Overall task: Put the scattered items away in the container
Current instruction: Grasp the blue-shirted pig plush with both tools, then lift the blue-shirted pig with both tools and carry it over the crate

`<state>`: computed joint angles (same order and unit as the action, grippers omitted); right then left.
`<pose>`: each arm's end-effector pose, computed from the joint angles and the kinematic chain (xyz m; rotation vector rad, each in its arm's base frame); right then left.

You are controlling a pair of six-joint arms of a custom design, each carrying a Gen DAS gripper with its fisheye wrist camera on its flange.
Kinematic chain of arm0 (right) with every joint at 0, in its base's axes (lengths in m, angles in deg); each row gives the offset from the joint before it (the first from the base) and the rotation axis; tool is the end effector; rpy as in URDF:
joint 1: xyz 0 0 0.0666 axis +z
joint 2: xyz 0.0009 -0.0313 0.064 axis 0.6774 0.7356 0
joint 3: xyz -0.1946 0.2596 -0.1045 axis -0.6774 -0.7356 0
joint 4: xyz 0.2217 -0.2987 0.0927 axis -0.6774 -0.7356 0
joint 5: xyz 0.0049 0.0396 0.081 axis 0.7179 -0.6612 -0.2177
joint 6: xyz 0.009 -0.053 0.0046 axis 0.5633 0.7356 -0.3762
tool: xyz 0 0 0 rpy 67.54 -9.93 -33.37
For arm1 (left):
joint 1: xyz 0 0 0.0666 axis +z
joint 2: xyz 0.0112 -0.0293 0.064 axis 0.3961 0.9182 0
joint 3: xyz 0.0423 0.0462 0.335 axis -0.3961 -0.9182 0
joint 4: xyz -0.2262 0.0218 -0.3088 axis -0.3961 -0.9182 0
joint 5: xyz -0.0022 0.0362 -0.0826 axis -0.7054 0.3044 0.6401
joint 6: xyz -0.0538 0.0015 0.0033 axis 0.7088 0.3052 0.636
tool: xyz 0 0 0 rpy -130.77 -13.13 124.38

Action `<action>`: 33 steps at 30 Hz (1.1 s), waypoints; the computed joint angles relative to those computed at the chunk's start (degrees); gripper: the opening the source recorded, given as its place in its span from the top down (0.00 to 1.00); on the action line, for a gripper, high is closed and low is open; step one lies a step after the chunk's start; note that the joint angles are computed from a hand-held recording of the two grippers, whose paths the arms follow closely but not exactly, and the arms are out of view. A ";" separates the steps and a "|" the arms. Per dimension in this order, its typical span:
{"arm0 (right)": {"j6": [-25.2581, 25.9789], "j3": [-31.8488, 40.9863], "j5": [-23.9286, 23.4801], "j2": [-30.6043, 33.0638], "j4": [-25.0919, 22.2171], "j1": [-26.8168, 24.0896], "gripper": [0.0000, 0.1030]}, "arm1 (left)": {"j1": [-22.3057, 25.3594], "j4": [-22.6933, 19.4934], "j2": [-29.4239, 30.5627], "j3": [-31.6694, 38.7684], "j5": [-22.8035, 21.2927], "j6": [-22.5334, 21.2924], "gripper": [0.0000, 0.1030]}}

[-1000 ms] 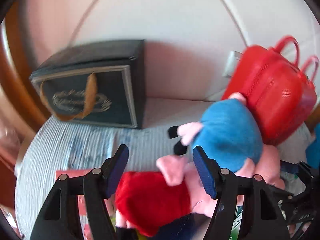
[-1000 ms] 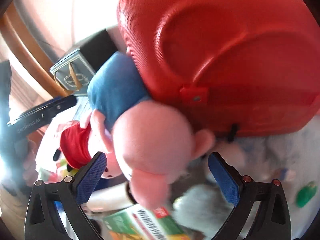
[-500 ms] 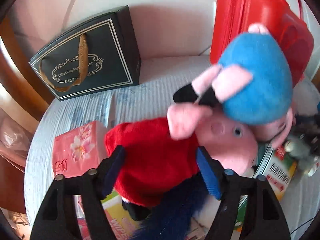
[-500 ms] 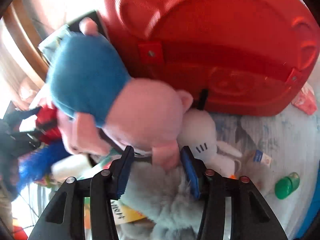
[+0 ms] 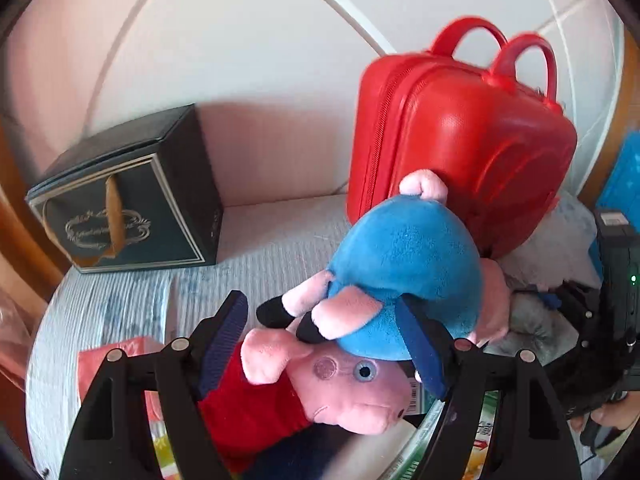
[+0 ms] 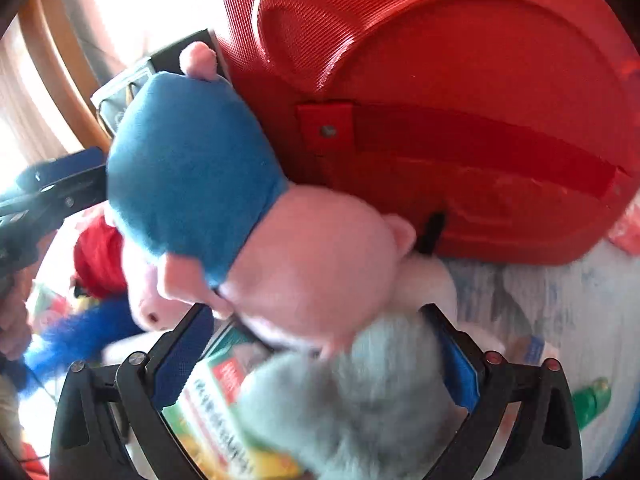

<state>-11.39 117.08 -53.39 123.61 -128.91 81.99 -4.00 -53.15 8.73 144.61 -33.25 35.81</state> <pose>0.4251 0.3370 0.4124 0.0081 2.5498 0.1979 0.4772 -0.2478 0.4494 0.6382 2.3170 -0.2162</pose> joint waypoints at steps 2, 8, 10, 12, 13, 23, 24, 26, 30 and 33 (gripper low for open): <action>1.04 -0.52 -0.03 0.76 1.86 -0.53 0.00 | 0.57 0.53 -1.02 -1.62 0.81 -1.78 0.26; 3.99 -1.71 0.03 -0.24 4.07 -0.05 0.18 | -1.13 1.77 -4.86 -7.99 1.94 -10.53 0.26; 4.40 -2.88 -0.29 -0.89 4.53 -0.17 0.18 | -2.84 2.39 -3.57 -7.47 1.31 -12.42 0.26; 4.86 -4.29 -1.41 -1.85 6.23 -0.67 0.16 | -3.87 2.59 -1.04 -5.54 0.89 -13.01 0.26; 4.93 -3.79 -0.26 -1.47 5.57 -0.74 0.18 | -4.03 2.55 0.38 -4.33 0.86 -13.02 0.25; 8.83 -5.33 0.15 -3.87 9.53 0.62 0.36 | -2.93 6.40 -1.74 -6.42 4.56 -9.96 0.32; 8.95 -5.70 0.86 -4.85 9.43 1.13 0.36 | -3.11 6.65 -2.69 -7.05 4.63 -9.75 0.32; 9.15 -5.91 2.75 -6.91 8.37 2.46 0.37 | -3.90 6.91 -5.24 -8.19 4.19 -9.64 0.32; 6.95 -6.40 6.57 -11.69 5.65 5.87 0.37 | -5.34 6.64 -10.06 -9.71 4.01 -9.07 0.32; 6.79 -6.64 10.56 -15.72 2.59 8.17 0.37 | -7.03 4.88 -13.79 -9.95 3.72 -8.64 0.32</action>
